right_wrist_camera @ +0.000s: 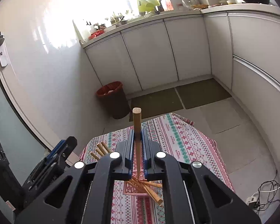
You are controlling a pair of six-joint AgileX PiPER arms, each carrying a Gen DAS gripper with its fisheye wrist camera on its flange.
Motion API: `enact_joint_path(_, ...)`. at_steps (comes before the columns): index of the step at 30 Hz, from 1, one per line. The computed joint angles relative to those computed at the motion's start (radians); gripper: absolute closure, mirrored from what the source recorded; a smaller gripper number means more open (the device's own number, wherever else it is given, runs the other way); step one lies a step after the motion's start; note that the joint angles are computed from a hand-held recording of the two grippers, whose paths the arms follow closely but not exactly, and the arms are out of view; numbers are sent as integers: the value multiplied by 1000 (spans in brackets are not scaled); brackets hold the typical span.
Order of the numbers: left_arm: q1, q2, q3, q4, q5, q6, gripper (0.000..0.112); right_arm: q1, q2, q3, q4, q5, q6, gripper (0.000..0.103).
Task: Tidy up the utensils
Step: 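Open both grippers to drop the chopsticks into the basket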
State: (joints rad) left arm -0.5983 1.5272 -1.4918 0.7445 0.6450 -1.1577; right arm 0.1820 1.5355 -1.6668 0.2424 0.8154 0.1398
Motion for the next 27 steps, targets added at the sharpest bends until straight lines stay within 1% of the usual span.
enact_joint_path(5,19,2,-13,-26,6,9,80,27,27,6,-35,-19,39,95)
enact_joint_path(7,23,14,-29,-43,31,24,80,40,42,3,-48,-16,50,94)
enact_joint_path(9,22,23,-37,-46,56,21,80,53,59,-10,-84,-7,88,91)
enact_joint_path(10,22,27,-42,-48,71,23,80,55,64,-13,-91,-5,95,84)
enact_joint_path(11,19,29,-43,-45,82,22,80,58,63,-8,-103,-6,102,80)
enact_joint_path(16,-6,22,-39,-21,115,10,75,82,26,37,-205,-6,151,79)
enact_joint_path(19,-51,22,-40,25,159,-6,74,91,-26,95,-252,-23,172,79)
enact_joint_path(20,-66,21,-38,39,172,-12,73,92,-44,113,-263,-27,177,78)
enact_joint_path(21,-80,19,-32,53,183,-21,69,92,-63,131,-273,-31,183,76)
enact_joint_path(22,-93,18,-28,66,194,-32,63,92,-82,151,-282,-36,190,72)
enact_joint_path(23,-107,13,-18,83,203,-44,61,91,-103,174,-286,-41,194,68)
enact_joint_path(27,-155,6,1,119,255,-64,50,84,-167,250,-309,-39,208,63)
